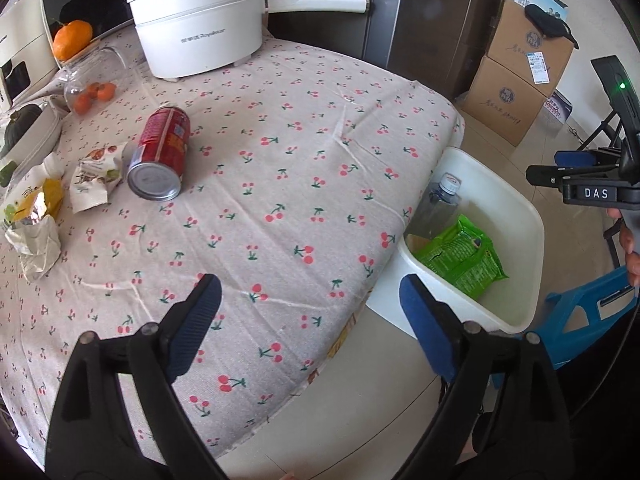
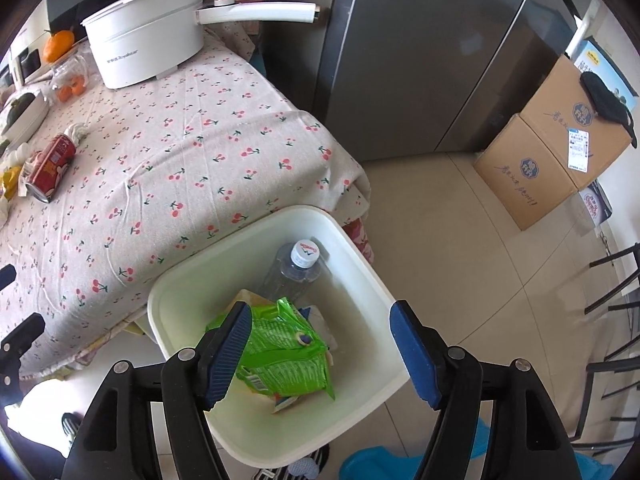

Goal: Collect trash
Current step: 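Carry the bread package and green bag over the white bin and open both tools, then move both open tools back over the table toward the crumpled wrapper and red can, then grasp the crumpled white wrapper with the left tool while the right tool grasps the red can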

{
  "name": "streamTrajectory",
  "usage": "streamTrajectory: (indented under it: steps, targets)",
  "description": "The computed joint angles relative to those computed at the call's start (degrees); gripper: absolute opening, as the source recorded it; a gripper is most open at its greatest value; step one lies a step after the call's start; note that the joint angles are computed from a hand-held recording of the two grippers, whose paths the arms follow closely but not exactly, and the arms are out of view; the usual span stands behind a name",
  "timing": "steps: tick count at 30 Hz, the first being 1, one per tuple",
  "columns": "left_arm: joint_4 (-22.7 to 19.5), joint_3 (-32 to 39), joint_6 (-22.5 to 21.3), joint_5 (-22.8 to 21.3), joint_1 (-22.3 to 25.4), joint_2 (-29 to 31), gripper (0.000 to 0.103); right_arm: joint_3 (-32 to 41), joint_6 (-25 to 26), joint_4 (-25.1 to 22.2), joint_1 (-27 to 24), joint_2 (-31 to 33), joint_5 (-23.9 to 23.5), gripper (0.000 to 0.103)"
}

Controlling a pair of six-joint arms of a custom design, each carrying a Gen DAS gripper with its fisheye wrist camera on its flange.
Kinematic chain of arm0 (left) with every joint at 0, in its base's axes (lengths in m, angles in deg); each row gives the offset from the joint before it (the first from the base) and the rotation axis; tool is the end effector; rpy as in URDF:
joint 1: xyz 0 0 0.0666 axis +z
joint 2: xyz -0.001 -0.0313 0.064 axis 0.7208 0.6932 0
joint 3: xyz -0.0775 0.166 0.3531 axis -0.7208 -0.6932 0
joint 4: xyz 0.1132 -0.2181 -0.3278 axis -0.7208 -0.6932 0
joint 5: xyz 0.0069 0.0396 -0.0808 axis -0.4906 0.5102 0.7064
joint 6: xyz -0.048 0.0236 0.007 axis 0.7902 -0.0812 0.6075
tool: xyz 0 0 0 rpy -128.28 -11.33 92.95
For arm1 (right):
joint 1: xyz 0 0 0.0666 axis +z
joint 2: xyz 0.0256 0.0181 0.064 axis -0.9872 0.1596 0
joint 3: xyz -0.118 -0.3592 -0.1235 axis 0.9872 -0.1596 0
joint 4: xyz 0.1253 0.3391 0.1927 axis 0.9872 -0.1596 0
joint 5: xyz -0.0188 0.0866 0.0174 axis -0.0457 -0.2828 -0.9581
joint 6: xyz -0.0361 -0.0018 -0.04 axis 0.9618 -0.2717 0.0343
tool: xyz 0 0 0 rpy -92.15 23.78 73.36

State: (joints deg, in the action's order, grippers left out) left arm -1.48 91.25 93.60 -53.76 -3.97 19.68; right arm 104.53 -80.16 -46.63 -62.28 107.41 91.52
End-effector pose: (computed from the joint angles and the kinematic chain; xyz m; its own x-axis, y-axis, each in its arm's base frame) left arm 0.2722 -0.3044 0.5447 -0.8354 -0.0190 -0.5493 0.0121 0.9985 -0.0530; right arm 0.4036 0.1294 0.5985 -0.8547 -0.3335 -0.3979 -0.2973 0.9427 -0.1516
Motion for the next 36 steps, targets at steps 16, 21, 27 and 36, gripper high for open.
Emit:
streamTrajectory:
  steps: [16,21,27,36]
  targets:
    - [-8.9,-6.7,6.6,-5.1,10.0,-11.4,0.1,10.2,-6.1,-1.2,13.9,9.0,-3.9,0.082]
    - [-12.1,-7.9,7.1,-6.8,15.7,-14.4,0.1,14.4,-9.2,-0.9,17.8,13.2,-4.7,0.084]
    - [-12.3,-10.4,5.7,-4.9,23.7,-17.4,0.1,19.5,-14.7,0.3,20.8,18.3,-9.4,0.089]
    - [-3.8,-14.5,2.2,3.3,31.8,-19.3,0.1,23.3,-18.1,4.8,24.2,22.6,-13.7,0.089]
